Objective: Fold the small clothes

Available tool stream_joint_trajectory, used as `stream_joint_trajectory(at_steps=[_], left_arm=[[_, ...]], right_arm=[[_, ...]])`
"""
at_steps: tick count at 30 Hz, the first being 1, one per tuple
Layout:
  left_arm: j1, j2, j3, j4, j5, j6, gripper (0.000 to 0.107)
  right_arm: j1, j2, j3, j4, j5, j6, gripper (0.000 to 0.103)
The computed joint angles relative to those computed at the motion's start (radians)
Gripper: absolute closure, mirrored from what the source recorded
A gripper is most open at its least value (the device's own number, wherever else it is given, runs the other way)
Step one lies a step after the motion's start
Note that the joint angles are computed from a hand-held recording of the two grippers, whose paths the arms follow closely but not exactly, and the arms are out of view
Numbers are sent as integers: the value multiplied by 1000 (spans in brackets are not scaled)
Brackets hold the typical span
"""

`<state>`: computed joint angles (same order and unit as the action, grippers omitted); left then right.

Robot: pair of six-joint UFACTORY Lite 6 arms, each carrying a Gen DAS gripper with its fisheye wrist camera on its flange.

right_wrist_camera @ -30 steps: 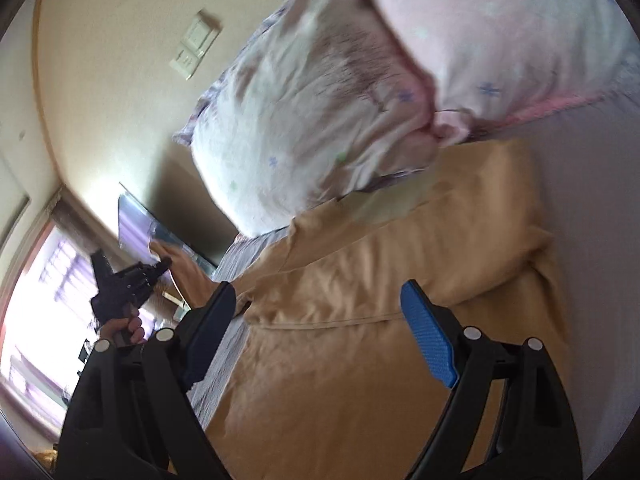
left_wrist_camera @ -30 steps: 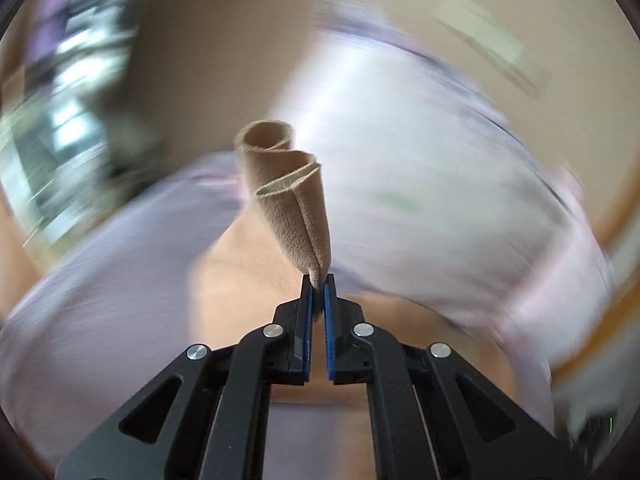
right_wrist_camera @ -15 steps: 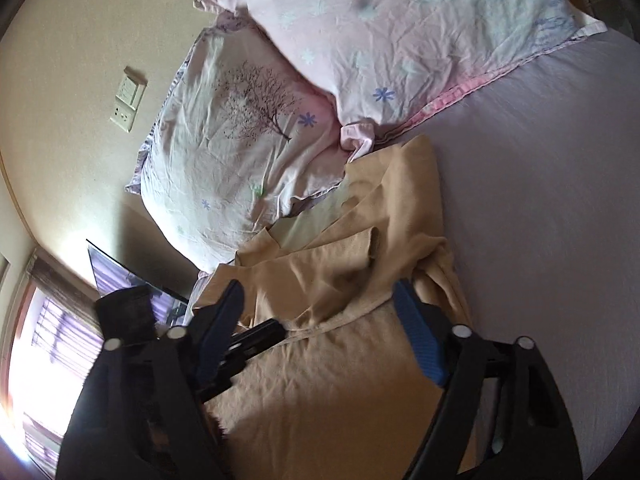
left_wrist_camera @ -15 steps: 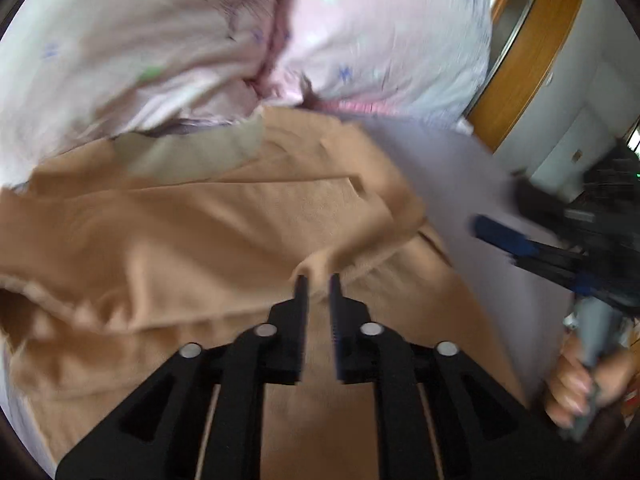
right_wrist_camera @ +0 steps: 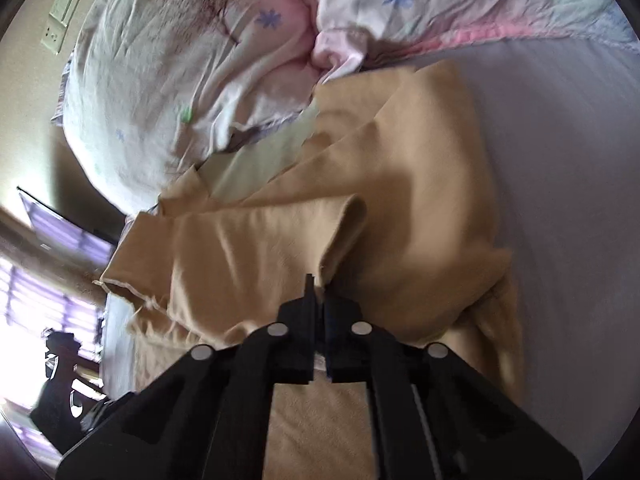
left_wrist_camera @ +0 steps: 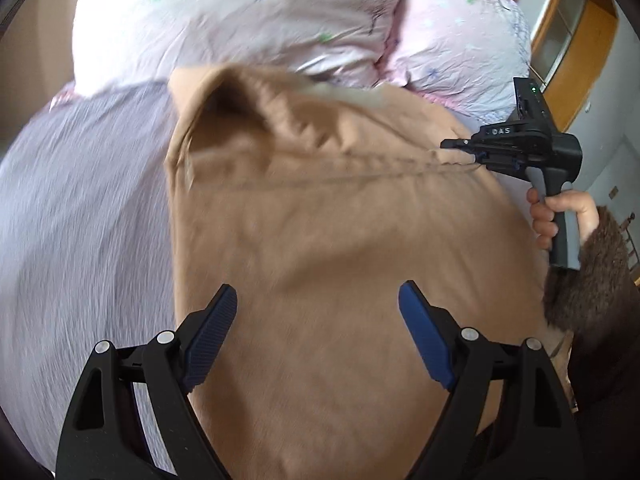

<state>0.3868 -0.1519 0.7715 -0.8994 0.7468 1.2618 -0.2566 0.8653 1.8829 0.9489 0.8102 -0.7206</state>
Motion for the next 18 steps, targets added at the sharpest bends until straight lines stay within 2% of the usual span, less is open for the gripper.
stream_joint_trajectory(at_steps=[2,4,5,7,8,10,11,13,15,16,18], left_arm=[[22,21,-8,-13,5,22,23],[39,21,-16,-40,10,60,23],[45,25,-12,-37,17,60,23],[49,25,-10,-37,22,61,24],[51,22,-14,-42,20,69,24],[71,18,-21,-50,38,91,24],[114,9,-21,-54,88,113,24],[226,-13,-29,-76,203,190,24],[409,-33,-32,-71,369,297,24],[513,-26,-22,-47,460,347,24],[677,31,12,10,618,428,24]], right_arm=[[4,-69,-72,33,-77,-69,101],[-27,-140,-122,140,-133,-151,101],[-45,-178,-150,166,-197,-162,101],[-51,-188,-145,91,-286,-75,100],[-54,-164,-119,10,-293,-12,98],[-71,-156,-151,-33,-256,-11,82],[-89,-211,-229,9,-247,-73,76],[-149,-369,-420,167,-166,-282,38],[-248,-520,-610,282,12,-492,29],[-315,-588,-706,306,117,-596,28],[-458,-681,-856,261,326,-736,26]])
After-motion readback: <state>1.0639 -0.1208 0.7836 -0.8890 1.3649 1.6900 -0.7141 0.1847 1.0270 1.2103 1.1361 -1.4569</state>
